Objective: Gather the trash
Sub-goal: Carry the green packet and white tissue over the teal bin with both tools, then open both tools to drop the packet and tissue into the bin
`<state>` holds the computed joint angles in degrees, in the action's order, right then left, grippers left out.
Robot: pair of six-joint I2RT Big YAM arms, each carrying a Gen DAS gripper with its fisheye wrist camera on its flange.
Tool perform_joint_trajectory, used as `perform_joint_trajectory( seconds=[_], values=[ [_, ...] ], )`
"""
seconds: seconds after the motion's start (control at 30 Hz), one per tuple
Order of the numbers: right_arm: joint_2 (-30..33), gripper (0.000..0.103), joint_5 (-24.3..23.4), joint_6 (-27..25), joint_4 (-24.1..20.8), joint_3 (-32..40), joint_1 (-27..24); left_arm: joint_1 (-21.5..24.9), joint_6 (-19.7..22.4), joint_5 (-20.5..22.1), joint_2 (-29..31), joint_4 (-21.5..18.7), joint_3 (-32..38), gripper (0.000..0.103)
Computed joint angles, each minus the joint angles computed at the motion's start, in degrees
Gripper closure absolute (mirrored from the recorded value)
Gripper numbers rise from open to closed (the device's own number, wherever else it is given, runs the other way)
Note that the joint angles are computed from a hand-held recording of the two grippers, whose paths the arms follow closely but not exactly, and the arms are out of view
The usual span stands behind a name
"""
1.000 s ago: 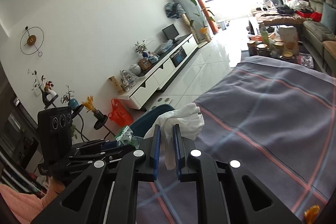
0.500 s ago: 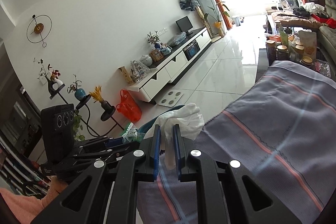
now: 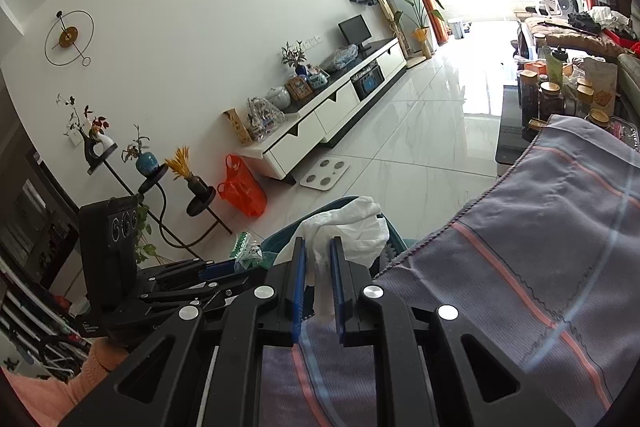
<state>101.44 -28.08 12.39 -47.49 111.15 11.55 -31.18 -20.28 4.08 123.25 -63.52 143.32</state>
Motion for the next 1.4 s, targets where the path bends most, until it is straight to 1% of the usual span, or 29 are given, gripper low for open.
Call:
perform_joint_trajectory(
  seconds=[0.47, 0.57, 0.77, 0.87, 0.97, 1.03, 1.13, 1.2, 1.27, 1.3, 1.37, 1.4],
  values=[
    [7.3, 0.09, 3.0, -1.8, -7.5, 8.8, 1.6, 1.5, -1.4, -0.1, 3.6, -3.2, 3.2, 0.069],
    [9.2, 0.09, 3.6, -2.1, -9.6, 11.5, 2.0, 1.6, -1.1, -0.9, 5.3, -4.9, 5.7, 0.069],
    [13.1, 0.088, 4.1, -2.3, -13.7, 16.9, 2.7, 2.1, -1.9, -1.0, 8.1, -7.6, 9.7, 0.067],
    [15.3, 0.088, 3.8, -2.1, -16.4, 20.0, 3.1, 2.2, -2.2, -1.1, 11.1, -10.9, 15.0, 0.067],
    [17.4, 0.085, 3.6, -2.4, -19.1, 23.2, 3.4, 2.1, -2.5, -1.7, 12.9, -12.7, 18.0, 0.065],
    [18.5, 0.082, 3.8, -2.6, -20.5, 24.9, 3.5, 2.2, -3.1, -1.4, 13.3, -13.0, 18.6, 0.064],
    [18.8, 0.081, 3.3, -2.2, -20.8, 25.3, 3.4, 2.5, -3.9, -1.3, 14.7, -14.3, 20.9, 0.061],
    [18.7, 0.076, 2.7, -1.8, -20.6, 24.9, 3.2, 2.7, -4.3, -0.7, 15.1, -14.5, 21.5, 0.059],
    [18.6, 0.076, 2.1, -1.4, -20.5, 24.6, 3.0, 2.8, -4.7, -0.4, 16.4, -15.6, 24.0, 0.059],
    [18.5, 0.076, 1.8, -1.3, -20.5, 24.5, 2.8, 2.8, -4.9, -0.3, 16.3, -15.5, 23.8, 0.059],
    [18.2, 0.076, 1.5, -1.0, -20.2, 24.0, 2.8, 2.8, -5.3, -0.3, 13.7, -12.9, 18.8, 0.058],
    [18.0, 0.075, 1.3, -1.1, -20.0, 23.7, 2.7, 2.9, -5.4, -0.3, 13.3, -12.4, 18.0, 0.058]
  ],
)
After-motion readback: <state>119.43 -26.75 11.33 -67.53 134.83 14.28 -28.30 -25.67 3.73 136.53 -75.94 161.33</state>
